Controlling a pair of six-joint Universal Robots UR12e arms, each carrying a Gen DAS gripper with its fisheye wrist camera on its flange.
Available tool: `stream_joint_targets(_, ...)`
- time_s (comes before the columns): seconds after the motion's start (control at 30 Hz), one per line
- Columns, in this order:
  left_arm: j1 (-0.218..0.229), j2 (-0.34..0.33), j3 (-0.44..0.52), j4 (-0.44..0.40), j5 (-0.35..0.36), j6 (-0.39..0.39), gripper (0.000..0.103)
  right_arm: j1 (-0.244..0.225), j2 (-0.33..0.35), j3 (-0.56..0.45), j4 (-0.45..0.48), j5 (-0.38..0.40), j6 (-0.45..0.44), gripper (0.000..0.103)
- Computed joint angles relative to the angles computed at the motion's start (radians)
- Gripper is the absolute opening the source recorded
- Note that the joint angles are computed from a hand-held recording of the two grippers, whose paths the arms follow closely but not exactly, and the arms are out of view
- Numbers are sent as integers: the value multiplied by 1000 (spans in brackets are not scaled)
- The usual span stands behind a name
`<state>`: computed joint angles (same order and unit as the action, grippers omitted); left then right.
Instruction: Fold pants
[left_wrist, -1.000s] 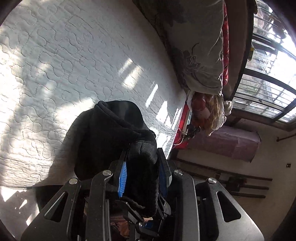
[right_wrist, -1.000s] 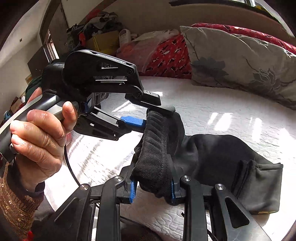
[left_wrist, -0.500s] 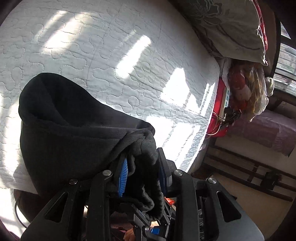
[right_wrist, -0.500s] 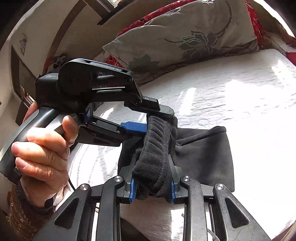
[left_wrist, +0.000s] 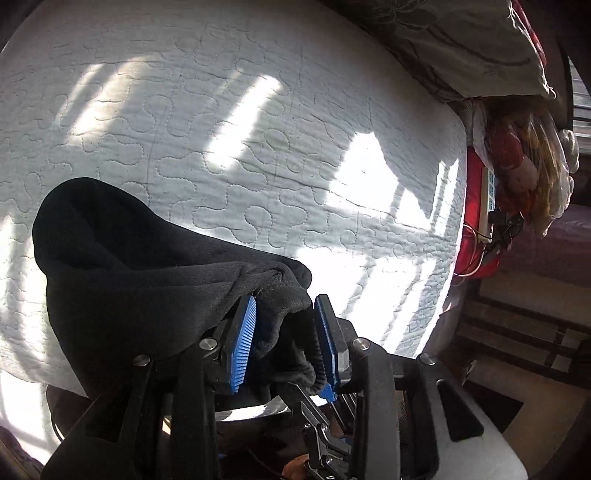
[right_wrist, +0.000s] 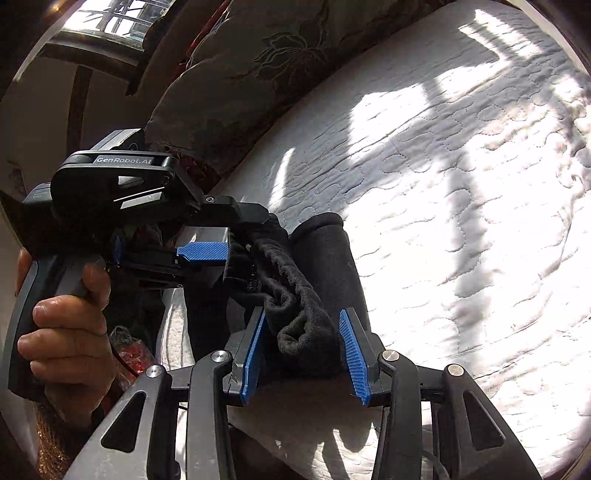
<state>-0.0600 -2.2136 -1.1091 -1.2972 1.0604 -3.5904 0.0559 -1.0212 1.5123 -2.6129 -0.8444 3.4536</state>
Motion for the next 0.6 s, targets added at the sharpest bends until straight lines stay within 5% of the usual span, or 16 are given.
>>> stream_joint_targets(0.1,23,60,-92,121,-16,-48,33,-4,-10,4,0,-18,-12,45)
stream_joint_targets(0.2,43,124,-199,237,-33,-100,51,-14,-28,20,-35,-43,5,45)
stream_joint_targets(0.37,61,209,-369,422,0,-198,52,-10,-42,6,-86,-28,-40,45)
stream_joint_targets(0.47,77,214,-411,456,-33,-257,52,17,-25,-46,-16,-38,-148,47)
stream_joint_targets(0.6,79,194,-410,470,-47,-309,52,64,7,-110,73,-156,-226,46)
